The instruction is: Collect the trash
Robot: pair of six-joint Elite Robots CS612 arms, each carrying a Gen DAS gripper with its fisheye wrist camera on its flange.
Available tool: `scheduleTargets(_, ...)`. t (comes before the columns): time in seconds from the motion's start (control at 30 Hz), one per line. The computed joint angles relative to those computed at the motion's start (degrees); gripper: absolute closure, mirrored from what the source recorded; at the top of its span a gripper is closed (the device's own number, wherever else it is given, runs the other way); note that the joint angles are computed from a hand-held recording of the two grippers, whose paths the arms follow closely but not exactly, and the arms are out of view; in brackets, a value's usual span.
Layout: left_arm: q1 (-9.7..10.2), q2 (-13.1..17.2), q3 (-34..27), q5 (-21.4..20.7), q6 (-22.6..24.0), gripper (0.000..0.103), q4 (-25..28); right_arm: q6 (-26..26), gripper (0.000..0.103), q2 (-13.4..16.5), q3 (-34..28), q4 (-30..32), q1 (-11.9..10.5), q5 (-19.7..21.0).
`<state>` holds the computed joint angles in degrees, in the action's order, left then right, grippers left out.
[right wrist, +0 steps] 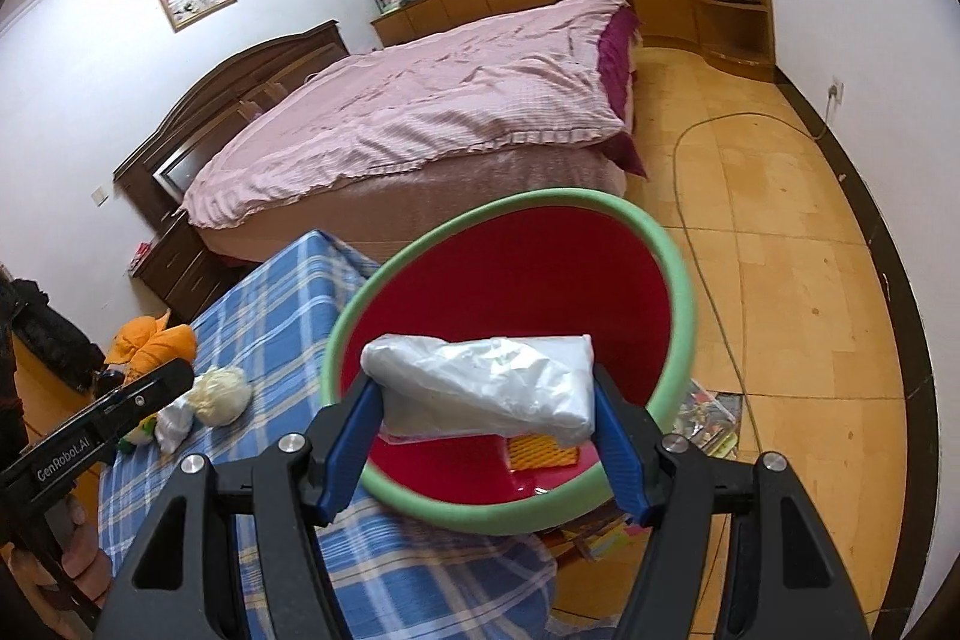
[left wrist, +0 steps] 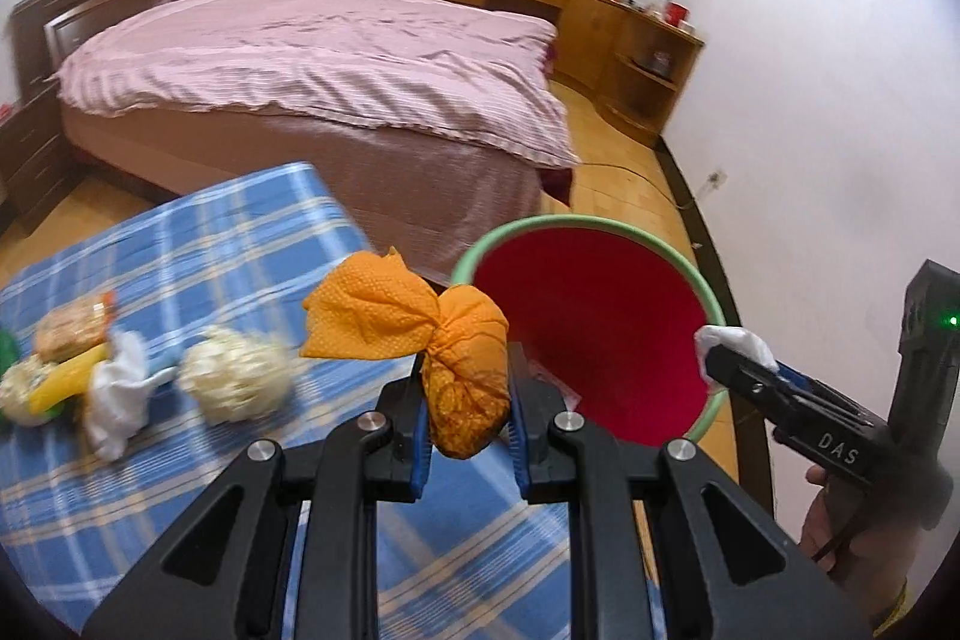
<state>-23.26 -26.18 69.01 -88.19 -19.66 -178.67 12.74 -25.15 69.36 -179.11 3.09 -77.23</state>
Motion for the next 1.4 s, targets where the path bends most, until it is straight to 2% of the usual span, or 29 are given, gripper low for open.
scheduleTargets(0.13, -0.27, 2.0, -3.3, -2.9, 1.1, 0.083, 1.9, 0.3, 0.034, 0.5, -0.6, 0.8, -0.3, -0.3)
scheduleTargets(0.43, -0.55, 5.5, -8.8, -6.6, 3.5, 0.083, 6.1, 0.9, 0.034, 1.1, -1.4, 1.5, -0.7, -1.0)
scheduleTargets(0.47, -0.61, 5.8, -9.2, -6.8, 3.6, 0.081, 6.5, 1.0, 0.034, 1.1, -1.4, 1.5, -0.8, -1.1)
scheduleTargets(0.5, -0.62, 5.9, -9.4, -6.9, 3.6, 0.075, 7.0, 1.0, 0.034, 1.1, -1.4, 1.6, -0.8, -1.2)
scheduleTargets(0.6, -0.65, 5.9, -9.4, -6.7, 2.9, 0.058, 7.1, 1.2, 0.034, 1.3, -1.7, 1.9, -0.9, -1.4)
scheduleTargets(1.1, -0.11, 4.0, -5.8, -3.9, -0.7, 0.057, 5.8, 0.7, 0.033, 2.4, -4.0, 3.1, -0.4, -1.3)
scheduleTargets(1.23, 0.15, 3.2, -4.3, -2.8, -1.9, 0.057, 4.6, 0.3, 0.026, 2.8, -4.8, 3.3, -0.1, -1.4)
scheduleTargets(1.4, 0.54, 2.1, -2.2, -1.7, -3.4, 0.057, 3.1, 0.1, 0.025, 2.7, -4.8, 2.8, 0.2, -0.9)
